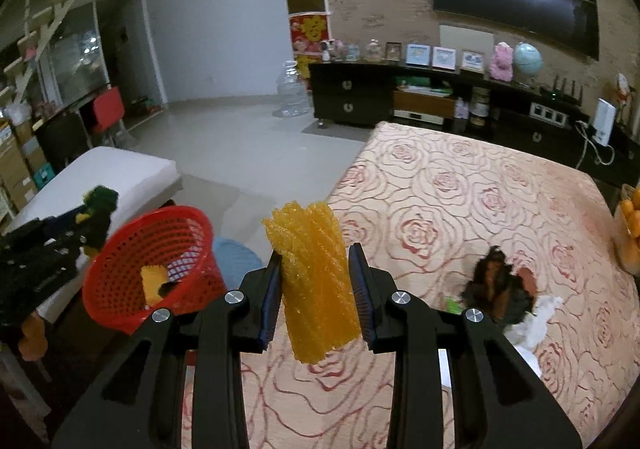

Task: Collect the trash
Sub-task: 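Carry the green item and yellow net over the red wastebasket with both tools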

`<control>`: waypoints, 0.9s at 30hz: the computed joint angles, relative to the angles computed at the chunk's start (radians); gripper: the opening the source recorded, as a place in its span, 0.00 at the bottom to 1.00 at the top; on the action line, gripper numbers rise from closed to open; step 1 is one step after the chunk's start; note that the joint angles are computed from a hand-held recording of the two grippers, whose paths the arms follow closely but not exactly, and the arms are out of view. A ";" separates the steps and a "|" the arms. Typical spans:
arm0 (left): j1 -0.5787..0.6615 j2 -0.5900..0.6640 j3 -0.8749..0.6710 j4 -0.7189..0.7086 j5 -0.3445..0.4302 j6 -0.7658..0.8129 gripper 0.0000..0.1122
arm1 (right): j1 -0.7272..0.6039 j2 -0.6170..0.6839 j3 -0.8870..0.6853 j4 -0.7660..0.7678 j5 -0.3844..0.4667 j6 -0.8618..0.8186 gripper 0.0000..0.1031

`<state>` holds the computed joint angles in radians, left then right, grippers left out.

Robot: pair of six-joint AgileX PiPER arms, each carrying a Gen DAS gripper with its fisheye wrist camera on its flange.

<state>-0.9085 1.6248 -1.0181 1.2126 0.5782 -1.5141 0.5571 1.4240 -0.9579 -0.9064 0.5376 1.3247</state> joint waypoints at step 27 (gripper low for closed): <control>0.081 0.043 0.004 -0.054 0.017 0.013 0.34 | -0.028 0.279 -0.405 0.584 -0.089 -0.710 0.31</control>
